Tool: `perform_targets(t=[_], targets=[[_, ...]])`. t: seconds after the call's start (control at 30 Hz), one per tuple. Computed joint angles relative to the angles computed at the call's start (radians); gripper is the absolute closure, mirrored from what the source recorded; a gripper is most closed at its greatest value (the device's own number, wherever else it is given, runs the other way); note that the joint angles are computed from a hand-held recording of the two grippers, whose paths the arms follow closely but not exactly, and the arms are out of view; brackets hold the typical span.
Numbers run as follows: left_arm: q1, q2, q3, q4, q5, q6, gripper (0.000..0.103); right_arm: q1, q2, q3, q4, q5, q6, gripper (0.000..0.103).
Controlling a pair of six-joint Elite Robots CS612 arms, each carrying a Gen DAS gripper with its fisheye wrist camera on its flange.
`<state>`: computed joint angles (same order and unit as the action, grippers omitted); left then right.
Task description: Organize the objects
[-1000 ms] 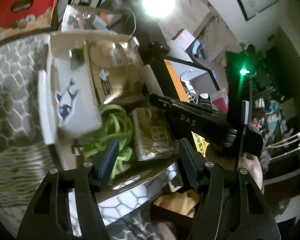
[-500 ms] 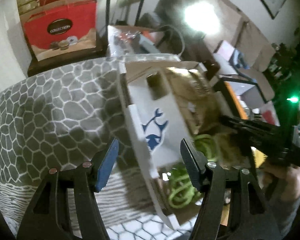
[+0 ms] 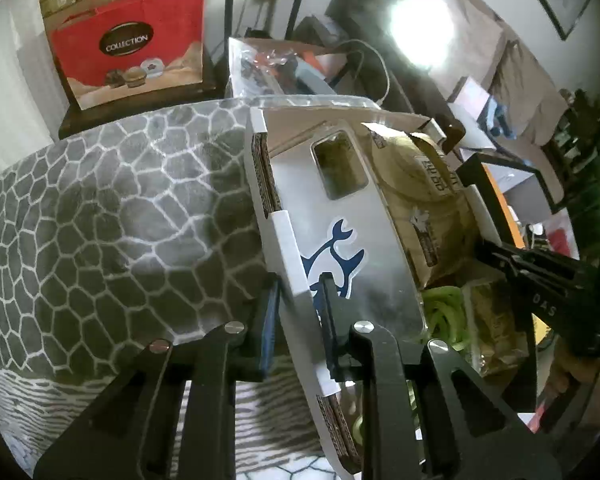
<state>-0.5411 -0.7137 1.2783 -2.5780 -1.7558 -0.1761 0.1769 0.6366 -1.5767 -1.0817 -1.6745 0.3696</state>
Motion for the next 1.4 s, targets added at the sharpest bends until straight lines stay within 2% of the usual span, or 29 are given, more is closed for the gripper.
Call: perform_targets(t=[0.33, 0.47, 0.97, 1.17, 1.33, 1.4], targets=[[0.002, -0.036, 0.062, -0.097, 0.046, -0.048, 0.085, 0.017, -0.013, 0.023, -0.033, -0.013, 0.004, 0.092], [0.018, -0.051, 0.086, -0.124, 0.031, -0.081, 0.085, 0.025, -0.024, 0.044, -0.051, -0.003, -0.008, 0.092], [0.081, -0.086, 0.169, -0.176, 0.067, -0.215, 0.085, 0.080, -0.076, 0.186, -0.150, 0.050, -0.084, 0.092], [0.105, -0.093, 0.200, -0.183, 0.044, -0.264, 0.085, 0.097, -0.090, 0.237, -0.180, 0.059, -0.118, 0.091], [0.113, -0.092, 0.218, -0.197, 0.030, -0.292, 0.084, 0.111, -0.101, 0.271, -0.204, 0.031, -0.148, 0.089], [0.117, -0.089, 0.216, -0.198, 0.014, -0.294, 0.078, 0.111, -0.101, 0.273, -0.211, 0.028, -0.152, 0.089]])
